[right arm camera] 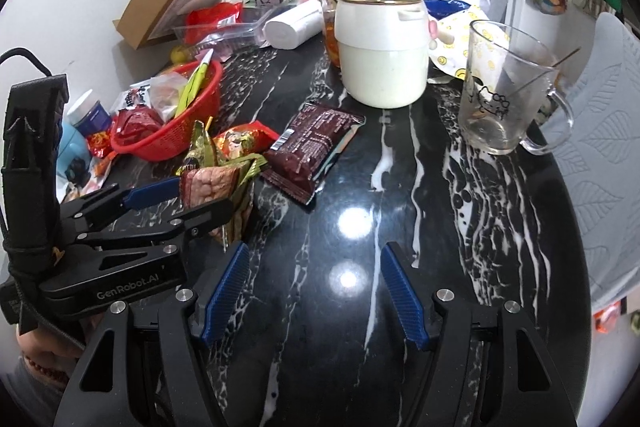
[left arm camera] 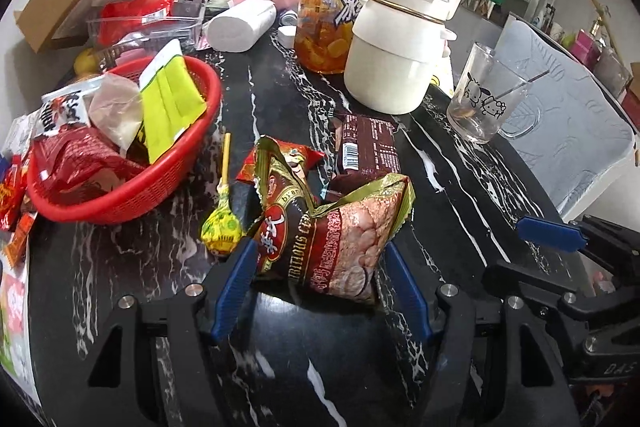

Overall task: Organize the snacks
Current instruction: 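Grasp the Nutritious cereal bag with the left gripper while the right gripper grasps the brown chocolate bar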

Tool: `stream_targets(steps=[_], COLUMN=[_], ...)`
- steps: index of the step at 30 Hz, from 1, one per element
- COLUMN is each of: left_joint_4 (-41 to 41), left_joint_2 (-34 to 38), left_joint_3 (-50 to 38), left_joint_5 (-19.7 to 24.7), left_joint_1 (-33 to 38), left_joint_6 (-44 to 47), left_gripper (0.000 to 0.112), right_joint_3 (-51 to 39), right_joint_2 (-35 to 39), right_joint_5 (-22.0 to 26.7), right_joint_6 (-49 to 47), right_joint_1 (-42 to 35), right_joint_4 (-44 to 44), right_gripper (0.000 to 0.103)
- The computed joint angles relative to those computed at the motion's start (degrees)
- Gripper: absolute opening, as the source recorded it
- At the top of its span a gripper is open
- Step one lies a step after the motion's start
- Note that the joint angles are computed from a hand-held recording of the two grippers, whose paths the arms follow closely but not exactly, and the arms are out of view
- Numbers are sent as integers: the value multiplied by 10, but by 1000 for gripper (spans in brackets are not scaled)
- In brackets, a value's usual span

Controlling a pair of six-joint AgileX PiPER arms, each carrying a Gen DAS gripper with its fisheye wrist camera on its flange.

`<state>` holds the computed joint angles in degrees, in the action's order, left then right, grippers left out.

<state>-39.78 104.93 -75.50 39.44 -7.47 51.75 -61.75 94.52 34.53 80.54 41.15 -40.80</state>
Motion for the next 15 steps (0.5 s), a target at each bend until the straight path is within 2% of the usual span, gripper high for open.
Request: stream_targets(steps=[5, 11, 15], left_joint_4=[-16, -31, 5], left_joint_2=[3, 5, 22], left_joint_3=[-7, -4, -17], left_joint_5=[14, 5, -4], left_joint_1=[7, 2, -14], left_joint_6=[25, 76, 73], left_gripper=[65, 65, 65], right_joint_3=[-3, 0, 3], right_joint_2=[4, 6, 7], right_joint_5=[-4, -15, -22], right_joint_6=[-12, -23, -30], right_joint_1=[-6, -15, -21], right_joint_4=[9, 19, 29], right_gripper=[69, 69, 69])
